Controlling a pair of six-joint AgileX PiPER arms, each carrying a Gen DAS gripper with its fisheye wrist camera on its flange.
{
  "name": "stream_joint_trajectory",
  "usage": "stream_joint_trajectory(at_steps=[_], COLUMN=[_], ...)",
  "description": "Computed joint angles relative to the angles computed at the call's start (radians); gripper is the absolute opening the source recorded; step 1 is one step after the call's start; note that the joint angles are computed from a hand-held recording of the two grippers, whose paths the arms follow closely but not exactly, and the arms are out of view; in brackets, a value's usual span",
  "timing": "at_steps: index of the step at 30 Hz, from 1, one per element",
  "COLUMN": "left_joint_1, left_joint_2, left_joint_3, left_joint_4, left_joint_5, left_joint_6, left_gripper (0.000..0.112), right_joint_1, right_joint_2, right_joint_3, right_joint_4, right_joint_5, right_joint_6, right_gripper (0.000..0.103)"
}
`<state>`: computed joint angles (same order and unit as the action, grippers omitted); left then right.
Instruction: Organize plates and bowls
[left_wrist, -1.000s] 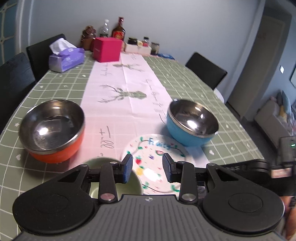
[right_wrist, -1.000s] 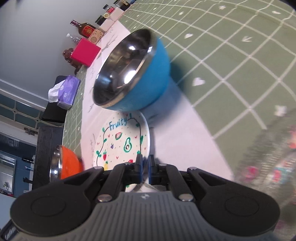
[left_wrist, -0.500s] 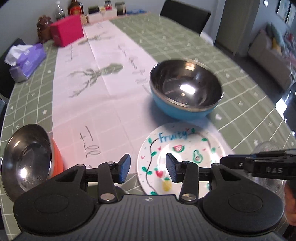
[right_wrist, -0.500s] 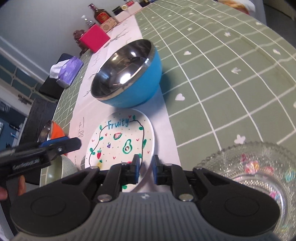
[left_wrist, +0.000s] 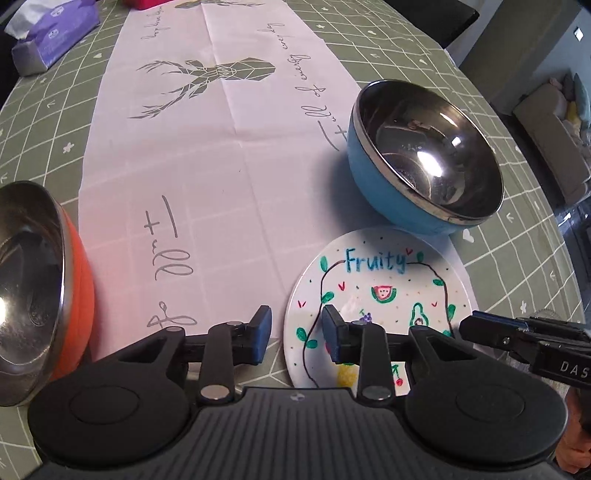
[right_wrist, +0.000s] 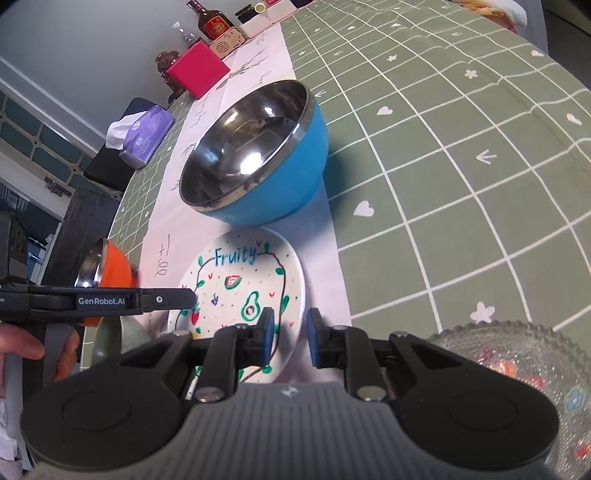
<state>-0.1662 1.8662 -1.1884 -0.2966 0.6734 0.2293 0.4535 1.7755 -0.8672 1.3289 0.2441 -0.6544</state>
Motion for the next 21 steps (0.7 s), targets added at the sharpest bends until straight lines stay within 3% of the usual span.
stream_joint_trajectory(at_steps=[5,9,15,21], left_joint_1=[-0.007,-0.022,-0.025,-0.048], left_joint_2=[-0.004,-0.008,-0.001,-0.001], left_joint_3=[0.005,0.004,-0.018,-0.018], left_joint_4=[-0.009,0.029,0.051,0.098], left_joint_5=[-0.004,-0.006,0.022,0.01], left_joint_6=[0.008,-0.025,-0.047,-0.11], left_gripper=[0.025,0.025,0.024,0.024], right_joint_1=[-0.023,-0.037,-0.033,-0.062], right_joint_2=[0.008,0.013,0.04,0.066], right_joint_3=[-0.021,-0.035,-0.107,-0.137], right_joint_4=[-0.086,-0.079,-0.361,-0.32], right_joint_5=[0.048,0.058,0.09,0.164], right_joint_6=[0.054,0.043,0.294,0.241], right_gripper=[0.016,0.019,0.018,0.02])
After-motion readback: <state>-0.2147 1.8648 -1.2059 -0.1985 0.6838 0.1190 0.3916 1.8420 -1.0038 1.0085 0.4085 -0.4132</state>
